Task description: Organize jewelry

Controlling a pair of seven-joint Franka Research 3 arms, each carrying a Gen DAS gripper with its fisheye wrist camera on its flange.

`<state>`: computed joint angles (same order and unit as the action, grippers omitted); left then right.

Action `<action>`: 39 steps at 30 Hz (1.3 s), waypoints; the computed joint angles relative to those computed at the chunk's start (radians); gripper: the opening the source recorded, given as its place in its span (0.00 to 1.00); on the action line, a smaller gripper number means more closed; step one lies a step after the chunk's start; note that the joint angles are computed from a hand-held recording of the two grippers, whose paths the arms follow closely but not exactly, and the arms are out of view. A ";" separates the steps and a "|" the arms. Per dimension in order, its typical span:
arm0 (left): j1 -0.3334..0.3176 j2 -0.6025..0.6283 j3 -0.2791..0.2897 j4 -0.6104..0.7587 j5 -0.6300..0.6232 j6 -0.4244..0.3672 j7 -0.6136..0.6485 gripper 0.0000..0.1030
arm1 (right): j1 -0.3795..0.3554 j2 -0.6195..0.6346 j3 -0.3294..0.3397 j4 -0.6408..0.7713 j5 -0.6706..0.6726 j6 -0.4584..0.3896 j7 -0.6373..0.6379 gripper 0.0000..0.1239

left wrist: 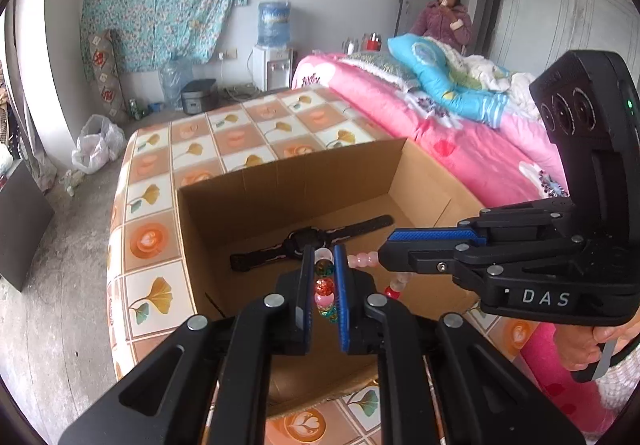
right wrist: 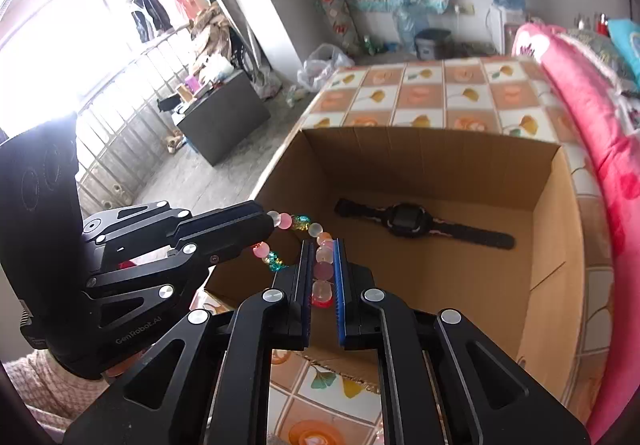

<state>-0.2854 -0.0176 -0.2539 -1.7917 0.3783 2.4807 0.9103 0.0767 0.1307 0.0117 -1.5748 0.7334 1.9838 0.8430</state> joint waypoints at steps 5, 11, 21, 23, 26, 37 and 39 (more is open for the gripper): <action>0.004 0.071 0.007 0.060 -0.079 -0.128 0.057 0.09 | 0.004 0.169 0.014 0.198 -0.100 -0.170 0.092 0.06; -0.003 0.137 0.019 0.126 -0.060 -0.251 0.051 0.11 | 0.005 0.276 0.035 0.323 -0.166 -0.229 0.182 0.14; 0.003 -0.007 0.018 -0.043 0.055 -0.082 -0.131 0.13 | -0.059 0.099 0.020 0.088 -0.032 -0.110 0.065 0.16; 0.008 -0.064 0.011 -0.112 0.077 -0.005 -0.181 0.15 | -0.072 0.042 0.006 0.019 0.011 -0.093 0.019 0.17; 0.014 -0.158 -0.003 -0.239 0.088 0.138 -0.239 0.17 | -0.093 -0.049 -0.027 -0.090 0.081 -0.101 -0.040 0.17; -0.022 -0.254 -0.046 -0.489 -0.053 0.355 -0.314 0.21 | -0.069 -0.210 -0.087 -0.343 0.003 -0.024 -0.007 0.23; -0.010 -0.242 -0.062 -0.497 -0.035 0.360 -0.347 0.21 | -0.064 -0.194 -0.084 -0.338 -0.013 0.031 0.019 0.23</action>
<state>-0.2958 -0.2593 -0.3155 -2.2885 0.3434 2.8405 0.5636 0.0123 -0.0636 -0.0723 -1.9125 0.7206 2.0147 0.8623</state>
